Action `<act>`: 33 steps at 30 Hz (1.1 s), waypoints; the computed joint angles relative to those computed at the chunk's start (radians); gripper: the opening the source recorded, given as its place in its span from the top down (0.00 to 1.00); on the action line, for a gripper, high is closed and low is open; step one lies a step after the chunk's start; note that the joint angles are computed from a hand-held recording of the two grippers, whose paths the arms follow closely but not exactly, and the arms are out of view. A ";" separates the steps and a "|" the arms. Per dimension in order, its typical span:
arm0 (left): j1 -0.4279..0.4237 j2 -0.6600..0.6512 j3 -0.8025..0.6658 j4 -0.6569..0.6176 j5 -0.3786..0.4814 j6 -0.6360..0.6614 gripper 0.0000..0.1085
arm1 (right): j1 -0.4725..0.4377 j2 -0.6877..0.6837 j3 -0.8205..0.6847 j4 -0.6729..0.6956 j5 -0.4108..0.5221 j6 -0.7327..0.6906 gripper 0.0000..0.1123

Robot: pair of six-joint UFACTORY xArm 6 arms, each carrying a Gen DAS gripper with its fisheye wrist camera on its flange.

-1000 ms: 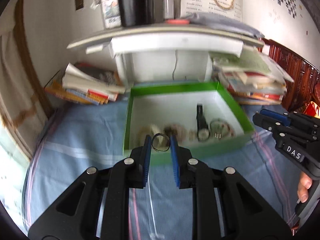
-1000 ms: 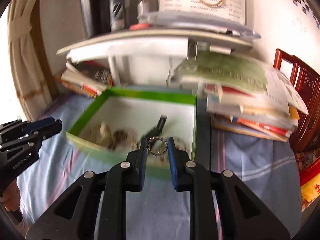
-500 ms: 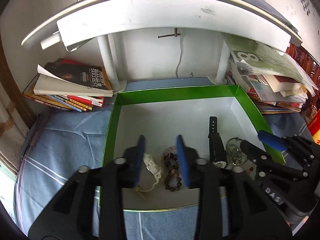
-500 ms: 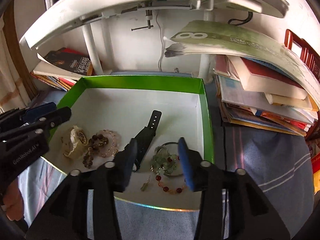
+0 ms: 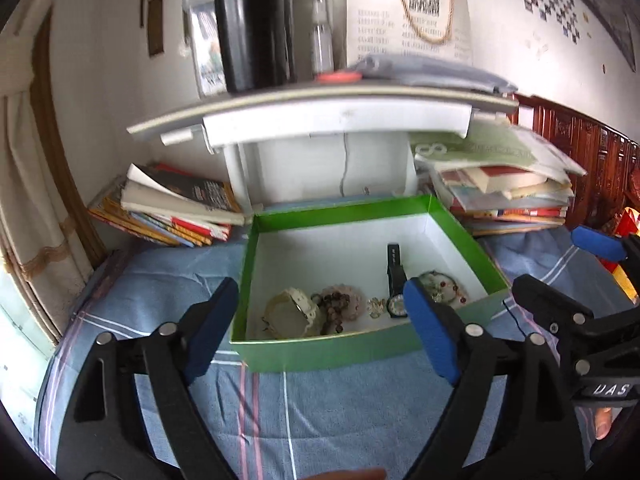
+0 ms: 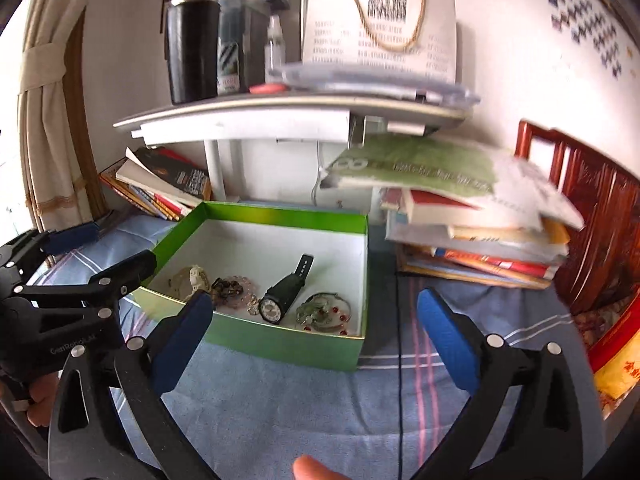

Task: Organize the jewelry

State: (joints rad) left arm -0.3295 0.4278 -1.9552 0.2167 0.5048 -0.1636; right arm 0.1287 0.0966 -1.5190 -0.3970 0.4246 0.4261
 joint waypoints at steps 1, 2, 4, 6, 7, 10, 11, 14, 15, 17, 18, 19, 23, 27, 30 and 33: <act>0.000 -0.023 0.037 0.054 -0.031 -0.057 0.16 | 0.004 -0.004 0.002 -0.037 0.001 0.031 0.11; 0.000 -0.033 0.049 0.080 -0.032 -0.087 0.16 | 0.008 -0.011 0.007 -0.059 0.001 0.046 0.11; 0.002 -0.061 0.082 0.069 -0.031 -0.090 0.15 | 0.014 -0.020 0.011 -0.051 0.010 0.019 0.11; 0.006 -0.093 0.120 0.104 -0.035 -0.132 0.15 | 0.021 -0.037 0.021 -0.087 0.027 0.040 0.11; 0.009 -0.109 0.140 0.138 -0.040 -0.172 0.14 | 0.024 -0.050 0.032 -0.129 0.032 0.083 0.11; 0.023 -0.191 0.243 0.251 -0.071 -0.327 0.10 | 0.025 -0.104 0.094 -0.163 0.011 0.160 0.11; 0.027 -0.219 0.279 0.275 -0.080 -0.364 0.10 | 0.027 -0.125 0.115 -0.161 0.010 0.177 0.11; 0.033 -0.315 0.402 0.333 -0.103 -0.447 0.09 | 0.033 -0.197 0.198 -0.146 -0.022 0.197 0.11; 0.034 -0.344 0.441 0.351 -0.114 -0.456 0.09 | 0.034 -0.223 0.227 -0.170 -0.032 0.218 0.11; 0.030 -0.403 0.516 0.418 -0.121 -0.484 0.09 | 0.039 -0.251 0.255 -0.225 -0.031 0.264 0.11; 0.029 -0.424 0.543 0.436 -0.126 -0.495 0.09 | 0.042 -0.262 0.267 -0.247 -0.030 0.284 0.11; 0.030 -0.442 0.567 0.438 -0.132 -0.498 0.09 | 0.046 -0.268 0.271 -0.257 -0.025 0.292 0.11; 0.039 -0.482 0.611 0.434 -0.166 -0.506 0.09 | 0.064 -0.275 0.282 -0.338 -0.017 0.354 0.11; 0.040 -0.492 0.624 0.424 -0.188 -0.493 0.09 | 0.075 -0.275 0.275 -0.418 0.000 0.410 0.11; 0.038 -0.491 0.621 0.410 -0.184 -0.478 0.09 | 0.073 -0.275 0.272 -0.406 0.000 0.404 0.11; 0.039 -0.494 0.620 0.408 -0.189 -0.477 0.09 | 0.073 -0.280 0.272 -0.411 -0.001 0.410 0.11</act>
